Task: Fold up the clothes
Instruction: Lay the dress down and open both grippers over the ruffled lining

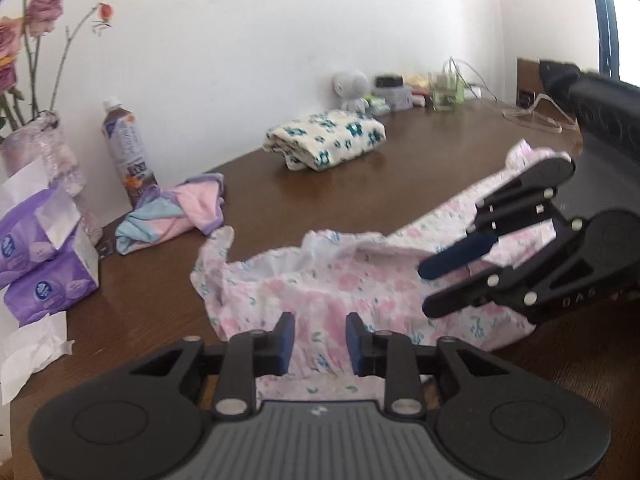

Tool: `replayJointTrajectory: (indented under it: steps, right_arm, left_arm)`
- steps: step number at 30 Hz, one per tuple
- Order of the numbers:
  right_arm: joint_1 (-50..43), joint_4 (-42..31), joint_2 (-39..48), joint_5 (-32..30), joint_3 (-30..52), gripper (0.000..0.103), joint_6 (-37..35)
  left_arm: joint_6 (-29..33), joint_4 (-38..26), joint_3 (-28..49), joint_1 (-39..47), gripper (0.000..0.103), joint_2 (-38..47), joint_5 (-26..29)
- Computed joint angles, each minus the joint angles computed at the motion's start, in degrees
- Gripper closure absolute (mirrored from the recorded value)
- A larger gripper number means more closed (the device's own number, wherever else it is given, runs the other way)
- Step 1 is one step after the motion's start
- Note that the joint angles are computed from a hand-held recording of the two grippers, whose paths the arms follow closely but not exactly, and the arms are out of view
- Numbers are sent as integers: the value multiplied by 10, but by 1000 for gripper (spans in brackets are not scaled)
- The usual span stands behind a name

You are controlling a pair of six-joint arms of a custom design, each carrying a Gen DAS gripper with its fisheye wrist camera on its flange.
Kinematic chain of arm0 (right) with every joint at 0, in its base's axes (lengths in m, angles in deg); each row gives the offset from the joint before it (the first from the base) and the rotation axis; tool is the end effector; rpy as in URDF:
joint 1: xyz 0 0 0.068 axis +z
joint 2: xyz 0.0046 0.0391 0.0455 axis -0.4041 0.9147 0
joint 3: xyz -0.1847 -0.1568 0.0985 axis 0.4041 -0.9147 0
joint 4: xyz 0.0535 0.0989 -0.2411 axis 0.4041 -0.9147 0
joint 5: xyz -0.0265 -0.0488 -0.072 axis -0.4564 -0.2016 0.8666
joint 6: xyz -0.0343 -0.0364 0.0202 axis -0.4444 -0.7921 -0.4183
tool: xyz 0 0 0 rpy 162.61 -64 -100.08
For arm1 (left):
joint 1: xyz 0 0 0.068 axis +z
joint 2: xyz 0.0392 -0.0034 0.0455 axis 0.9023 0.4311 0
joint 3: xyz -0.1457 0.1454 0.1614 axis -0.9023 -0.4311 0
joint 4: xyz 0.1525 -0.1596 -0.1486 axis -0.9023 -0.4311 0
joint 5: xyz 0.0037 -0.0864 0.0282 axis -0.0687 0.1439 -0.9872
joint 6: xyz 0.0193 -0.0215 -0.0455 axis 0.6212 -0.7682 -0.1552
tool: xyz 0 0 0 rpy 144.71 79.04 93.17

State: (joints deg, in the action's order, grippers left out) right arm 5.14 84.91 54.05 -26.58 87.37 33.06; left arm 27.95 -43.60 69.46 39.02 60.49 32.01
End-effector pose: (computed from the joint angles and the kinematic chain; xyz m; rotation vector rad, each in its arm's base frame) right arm 0.2320 0.1239 0.1490 -0.3345 2.1068 0.2555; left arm 0.3319 -0.1706 0.1732 1.2515 1.9377 -0.3214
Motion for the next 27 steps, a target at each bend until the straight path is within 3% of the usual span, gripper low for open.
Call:
replayJointTrajectory:
  steps: [2,6,14,16,18,22,27]
  right_arm:
    - [6,-2,3,-2,2,75,-17]
    - [8,-24,17,-9,16,78,-28]
    - [-2,-40,36,-24,26,80,-25]
    - [-6,-54,30,-29,30,79,-22]
    - [-14,-66,-3,-41,25,78,-12]
    - [-47,-124,-82,-59,34,65,-18]
    - [-114,-206,-69,-83,107,64,-26]
  left_arm:
    - [-5,20,-9,-10,88,11,-36]
    - [-18,69,-39,-8,87,19,-55]
    - [-52,78,-49,10,84,16,-25]
    - [-50,50,-36,15,69,13,-6]
    - [-58,32,-28,29,63,0,31]
    - [-87,9,18,54,55,-9,70]
    - [-150,-11,128,73,51,42,73]
